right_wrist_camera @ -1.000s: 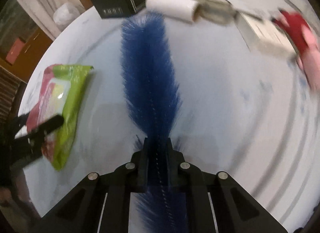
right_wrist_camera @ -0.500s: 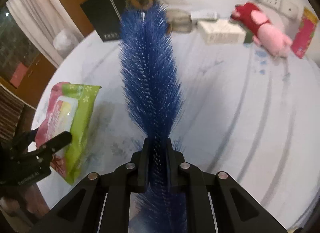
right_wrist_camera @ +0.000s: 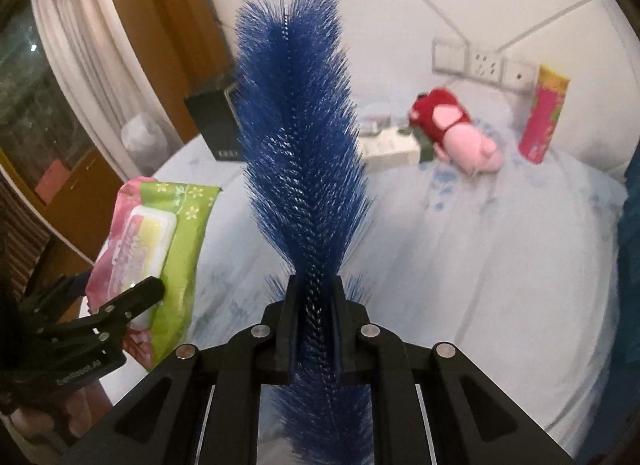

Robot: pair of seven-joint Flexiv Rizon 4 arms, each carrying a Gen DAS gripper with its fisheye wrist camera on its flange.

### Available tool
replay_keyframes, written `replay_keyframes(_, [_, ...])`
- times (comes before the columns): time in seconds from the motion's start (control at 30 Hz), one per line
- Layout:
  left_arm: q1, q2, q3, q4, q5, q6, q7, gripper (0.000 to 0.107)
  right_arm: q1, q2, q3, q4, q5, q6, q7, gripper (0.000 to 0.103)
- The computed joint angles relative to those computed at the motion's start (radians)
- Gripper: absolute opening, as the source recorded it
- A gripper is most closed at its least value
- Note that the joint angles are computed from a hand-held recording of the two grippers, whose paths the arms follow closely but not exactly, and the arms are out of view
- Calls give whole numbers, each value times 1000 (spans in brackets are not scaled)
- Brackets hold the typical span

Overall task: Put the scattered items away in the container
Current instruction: 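Carry the wipes pack and blue duster over the crate with both tools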

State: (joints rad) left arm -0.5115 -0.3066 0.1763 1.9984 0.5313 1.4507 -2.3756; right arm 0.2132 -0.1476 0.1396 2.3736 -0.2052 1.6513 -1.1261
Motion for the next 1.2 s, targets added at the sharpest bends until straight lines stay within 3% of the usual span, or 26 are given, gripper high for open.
replay_keyframes(0.13, [-25, 30, -13, -35, 28, -22, -10, 72, -4, 101, -40, 48, -54, -1, 33, 12])
replay_keyframes(0.2, [-18, 42, -37, -49, 33, -22, 7, 72, -37, 147, -60, 76, -181, 8, 135, 12])
replay_keyframes(0.3, [1, 50, -78, -65, 18, -8, 60, 72, -214, 201, -5, 98, -466, 34, 363, 12])
replay_keyframes(0.47, [1, 50, -123, -99, -35, 7, 159, 72, -349, 301, 71, 110, -521, 6, 453, 12])
replay_keyframes(0.63, [-33, 31, -159, -182, -74, -10, 237, 72, -336, 454, 55, 123, -393, -88, 389, 12])
replay_keyframes(0.83, [-111, -35, -196, -366, -143, -79, 320, 72, -320, 635, -30, 76, -238, -241, 225, 12])
replay_keyframes(1.0, [-229, -154, -199, -660, -157, -204, 338, 72, -330, 732, -140, -27, -137, -390, 39, 13])
replay_keyframes(1.2, [-359, -344, -216, -1075, -214, -420, 377, 72, -366, 735, -281, -186, -82, -555, -218, 13])
